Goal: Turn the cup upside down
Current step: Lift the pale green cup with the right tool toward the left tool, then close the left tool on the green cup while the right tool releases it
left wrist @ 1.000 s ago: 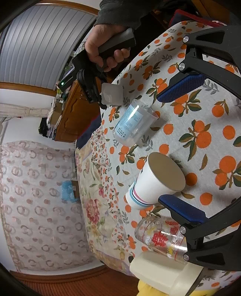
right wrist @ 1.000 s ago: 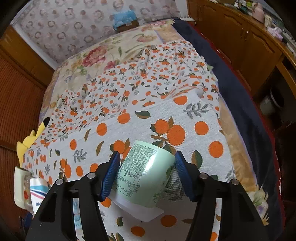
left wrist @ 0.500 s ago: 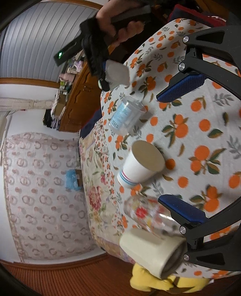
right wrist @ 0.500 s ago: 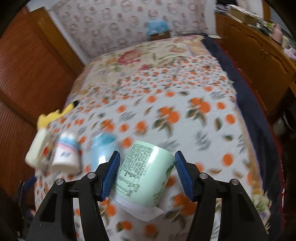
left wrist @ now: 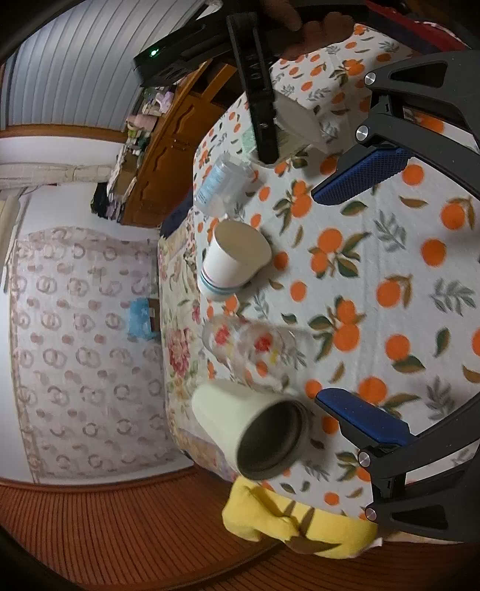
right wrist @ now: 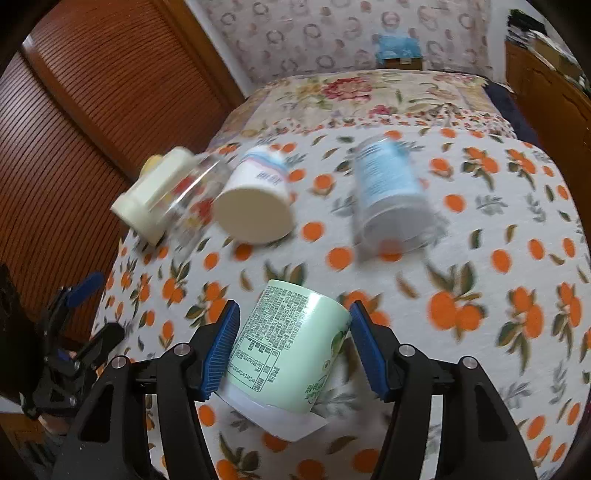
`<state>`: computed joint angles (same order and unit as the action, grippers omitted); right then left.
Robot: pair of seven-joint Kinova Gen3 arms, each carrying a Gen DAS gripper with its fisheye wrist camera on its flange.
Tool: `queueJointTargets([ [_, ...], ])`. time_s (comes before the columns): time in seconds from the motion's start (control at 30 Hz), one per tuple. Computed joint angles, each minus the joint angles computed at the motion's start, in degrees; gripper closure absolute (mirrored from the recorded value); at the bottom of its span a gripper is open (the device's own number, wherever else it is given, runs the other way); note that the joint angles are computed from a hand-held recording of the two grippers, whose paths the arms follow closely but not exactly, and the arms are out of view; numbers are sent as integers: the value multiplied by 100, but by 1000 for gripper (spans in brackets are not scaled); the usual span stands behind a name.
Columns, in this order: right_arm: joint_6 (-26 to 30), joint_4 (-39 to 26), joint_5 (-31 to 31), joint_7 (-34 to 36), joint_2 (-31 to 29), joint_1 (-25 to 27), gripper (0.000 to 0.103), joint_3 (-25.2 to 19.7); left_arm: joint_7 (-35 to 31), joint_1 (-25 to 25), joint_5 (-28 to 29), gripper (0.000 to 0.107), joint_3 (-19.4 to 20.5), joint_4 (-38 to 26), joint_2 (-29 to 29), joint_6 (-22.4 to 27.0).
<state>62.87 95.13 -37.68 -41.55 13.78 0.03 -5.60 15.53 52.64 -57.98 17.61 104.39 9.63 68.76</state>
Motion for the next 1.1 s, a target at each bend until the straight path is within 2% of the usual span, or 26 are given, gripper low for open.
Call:
queueJointTargets([
  [0.23,-309,565,26,166,-263,-220,39,-58,240,135,97,12,94,98,-47,272],
  [0.47,-654,789,30,205,-339,-366,38,-50,249,144,152,12,135,99,-76,363],
  [0.57,-826,868,33,246,-413,-386,36,-40,187,122,170,12,136,74,-82,367],
  [0.63,-876,910,-23,373,-468,-346,29,-21,196,122,156,12,137,87,-76,346],
  [0.87,-890,1194,-533,1253,-808,7,29,215,-266,-36,176,12,70,-207,-11,42],
  [1.1,-1124,1742,-1349,2578,-1197,397,29,665,-1043,-187,401,12,-131,-717,207,-378],
])
